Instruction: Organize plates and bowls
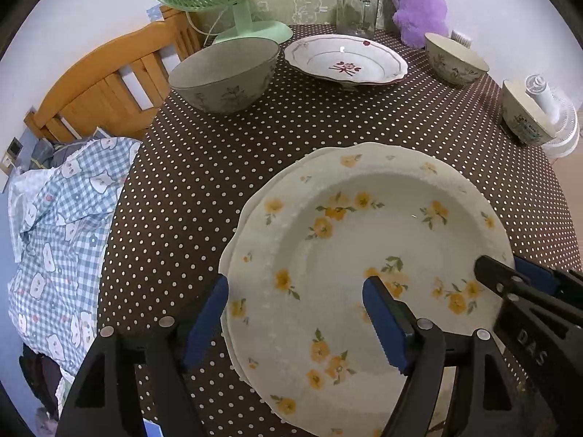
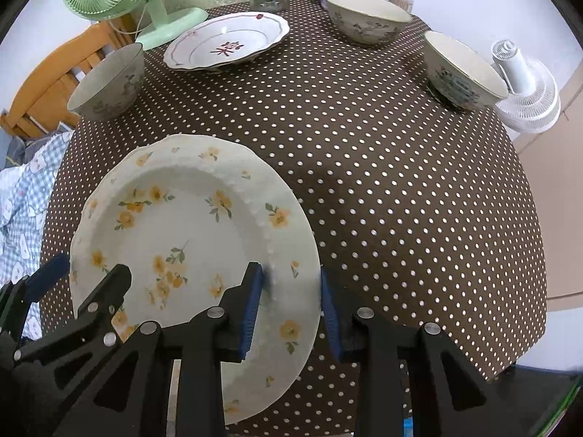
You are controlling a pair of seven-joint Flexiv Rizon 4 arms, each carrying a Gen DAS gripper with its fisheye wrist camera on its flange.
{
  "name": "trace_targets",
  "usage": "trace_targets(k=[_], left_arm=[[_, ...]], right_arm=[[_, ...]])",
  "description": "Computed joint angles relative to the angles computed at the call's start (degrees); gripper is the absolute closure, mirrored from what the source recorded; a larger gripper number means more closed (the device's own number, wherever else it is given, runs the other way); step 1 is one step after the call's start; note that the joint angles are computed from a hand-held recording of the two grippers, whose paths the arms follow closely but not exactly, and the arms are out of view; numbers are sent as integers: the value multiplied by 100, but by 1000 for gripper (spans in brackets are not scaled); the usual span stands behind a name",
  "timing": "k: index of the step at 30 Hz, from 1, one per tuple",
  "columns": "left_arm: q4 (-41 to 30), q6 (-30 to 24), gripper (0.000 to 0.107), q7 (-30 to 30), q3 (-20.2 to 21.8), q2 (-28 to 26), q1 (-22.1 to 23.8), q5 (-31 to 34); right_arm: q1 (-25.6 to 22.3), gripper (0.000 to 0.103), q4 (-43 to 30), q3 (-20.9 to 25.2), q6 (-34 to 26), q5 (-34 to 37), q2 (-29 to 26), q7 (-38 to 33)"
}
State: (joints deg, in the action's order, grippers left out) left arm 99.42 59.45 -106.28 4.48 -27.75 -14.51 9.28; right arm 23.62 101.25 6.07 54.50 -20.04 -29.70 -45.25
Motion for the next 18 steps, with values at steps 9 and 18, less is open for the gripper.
trace_targets(k=[9, 18], left_arm=[[214, 221, 25, 488, -202, 77, 219, -343], [488, 657, 20, 1113, -332, 279, 398, -690]], right_arm=[[142, 65, -97, -134, -132, -232, -92, 202], [265, 59, 202, -270, 61, -679, 181, 818]])
